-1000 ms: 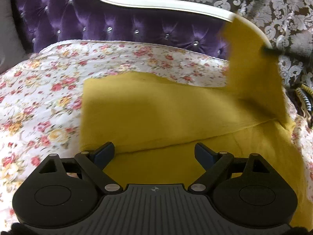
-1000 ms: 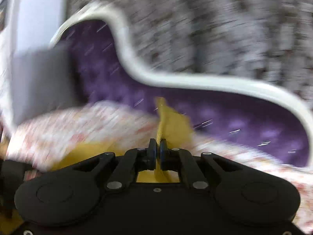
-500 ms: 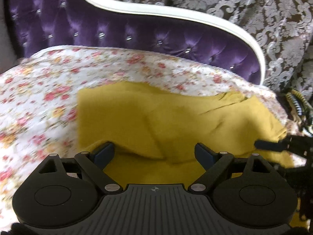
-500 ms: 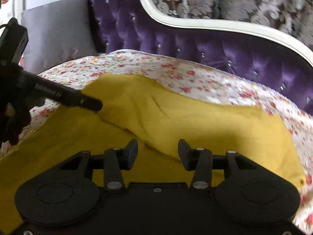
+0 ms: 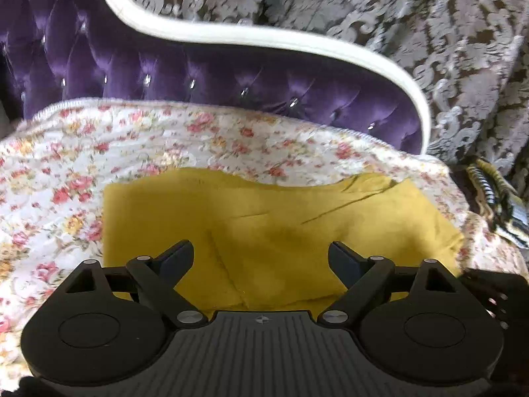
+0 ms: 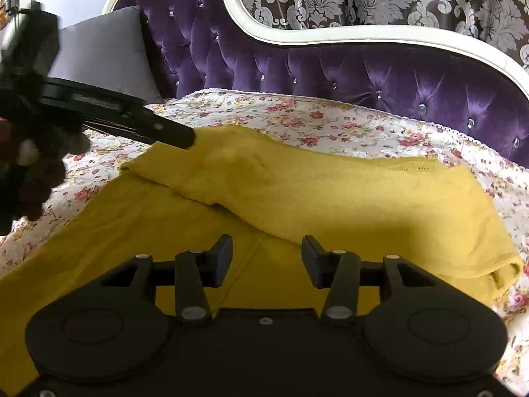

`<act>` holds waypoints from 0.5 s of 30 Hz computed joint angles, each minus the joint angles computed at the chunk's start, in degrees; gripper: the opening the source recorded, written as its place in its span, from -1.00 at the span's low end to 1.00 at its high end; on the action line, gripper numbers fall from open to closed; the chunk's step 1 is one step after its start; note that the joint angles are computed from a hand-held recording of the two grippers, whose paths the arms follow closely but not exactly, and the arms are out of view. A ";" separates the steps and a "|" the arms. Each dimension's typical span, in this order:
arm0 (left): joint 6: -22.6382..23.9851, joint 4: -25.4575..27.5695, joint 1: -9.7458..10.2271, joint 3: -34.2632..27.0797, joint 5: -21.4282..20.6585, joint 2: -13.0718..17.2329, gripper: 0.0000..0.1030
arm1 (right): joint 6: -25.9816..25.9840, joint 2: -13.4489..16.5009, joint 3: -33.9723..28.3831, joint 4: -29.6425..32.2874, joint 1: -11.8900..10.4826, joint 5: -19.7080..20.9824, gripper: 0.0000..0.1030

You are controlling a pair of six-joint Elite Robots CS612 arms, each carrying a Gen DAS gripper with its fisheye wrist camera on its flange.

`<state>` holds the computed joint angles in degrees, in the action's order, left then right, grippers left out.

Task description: Fold small clothes

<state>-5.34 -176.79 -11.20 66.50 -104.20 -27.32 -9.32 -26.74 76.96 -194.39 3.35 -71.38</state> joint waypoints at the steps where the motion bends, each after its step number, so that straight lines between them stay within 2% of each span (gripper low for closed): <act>1: -0.68 1.79 0.07 -1.53 -0.54 0.86 0.70 | 0.19 0.03 0.09 -0.25 -0.03 0.10 0.07; 5: -2.57 7.87 0.12 -6.14 -1.34 3.49 0.55 | 1.21 -0.19 1.02 -1.39 -0.22 0.35 0.11; 8: -2.07 6.92 -0.28 -6.45 -0.05 3.81 0.51 | 1.53 -0.37 1.59 -1.78 -0.30 0.34 0.11; 10: -1.42 5.16 -0.31 -6.40 -1.39 3.92 -0.33 | 1.91 -0.31 1.67 -1.92 -0.30 0.42 0.11; 12: -1.16 8.09 -0.66 -7.02 -0.78 3.77 -0.54 | 2.44 -0.25 1.64 -1.85 -0.33 0.52 0.11; 13: -0.72 8.30 -0.84 -7.11 -0.49 3.78 -0.75 | 2.72 -0.23 1.65 -1.95 -0.31 0.44 0.11; 14: 0.05 8.25 -0.96 -7.16 -0.61 3.80 -0.84 | 2.97 -0.22 1.65 -2.12 -0.30 0.36 0.11; 15: 0.76 8.00 -1.08 -7.15 -0.74 3.79 -0.84 | 3.32 -0.24 1.73 -2.32 -0.31 0.33 0.11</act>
